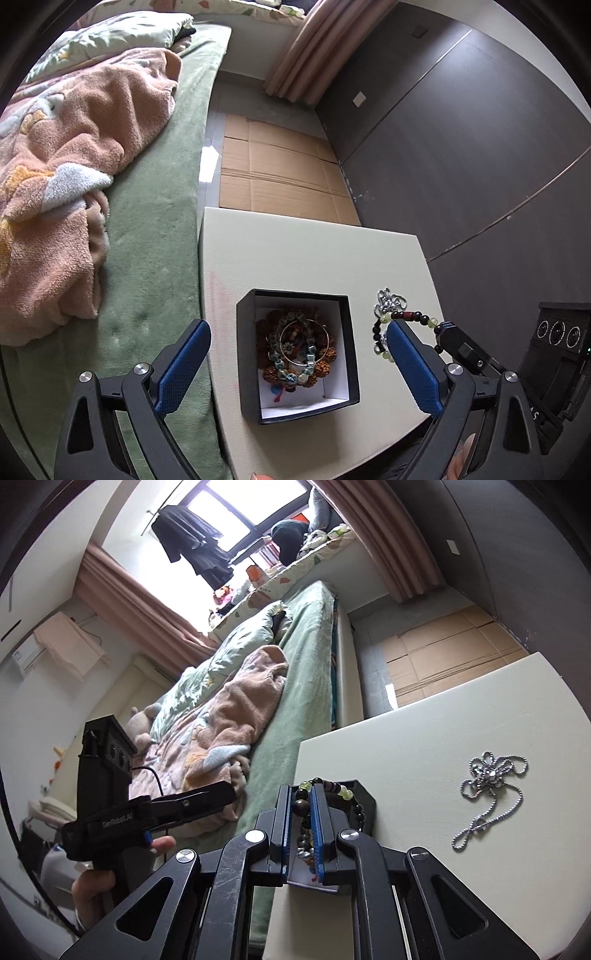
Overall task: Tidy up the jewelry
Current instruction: 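Open both grippers over the black box to drop the bracelets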
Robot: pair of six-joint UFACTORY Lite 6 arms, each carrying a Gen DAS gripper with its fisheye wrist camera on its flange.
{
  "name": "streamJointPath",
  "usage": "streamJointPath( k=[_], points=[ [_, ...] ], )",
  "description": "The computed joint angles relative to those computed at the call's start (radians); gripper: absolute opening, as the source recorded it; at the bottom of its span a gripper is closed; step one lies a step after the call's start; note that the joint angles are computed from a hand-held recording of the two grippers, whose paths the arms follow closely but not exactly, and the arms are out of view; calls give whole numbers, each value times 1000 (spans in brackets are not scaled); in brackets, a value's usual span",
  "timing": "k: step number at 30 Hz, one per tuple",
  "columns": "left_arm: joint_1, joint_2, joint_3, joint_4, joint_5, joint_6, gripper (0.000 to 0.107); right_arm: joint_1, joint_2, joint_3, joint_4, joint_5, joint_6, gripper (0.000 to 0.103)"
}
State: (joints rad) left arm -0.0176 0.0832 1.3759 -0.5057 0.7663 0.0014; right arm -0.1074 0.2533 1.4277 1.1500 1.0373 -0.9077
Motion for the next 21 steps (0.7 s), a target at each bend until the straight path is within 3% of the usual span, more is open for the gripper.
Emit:
streamJointPath(
  k=[9, 10, 13, 15, 21],
  points=[
    [59, -18, -33, -35, -2, 41, 96, 136, 21, -2, 66, -32, -1, 12],
    [62, -19, -38, -38, -3, 46, 96, 154, 31, 0, 48, -44, 16, 16],
    [65, -18, -40, -43, -3, 49, 96, 181, 110, 80, -77, -25, 150, 66],
    [63, -18, -36, -49, -4, 51, 96, 162, 92, 52, -87, -61, 156, 80],
    [-2, 1, 1, -28, -14, 19, 96, 33, 65, 49, -83, -26, 132, 81]
  ],
)
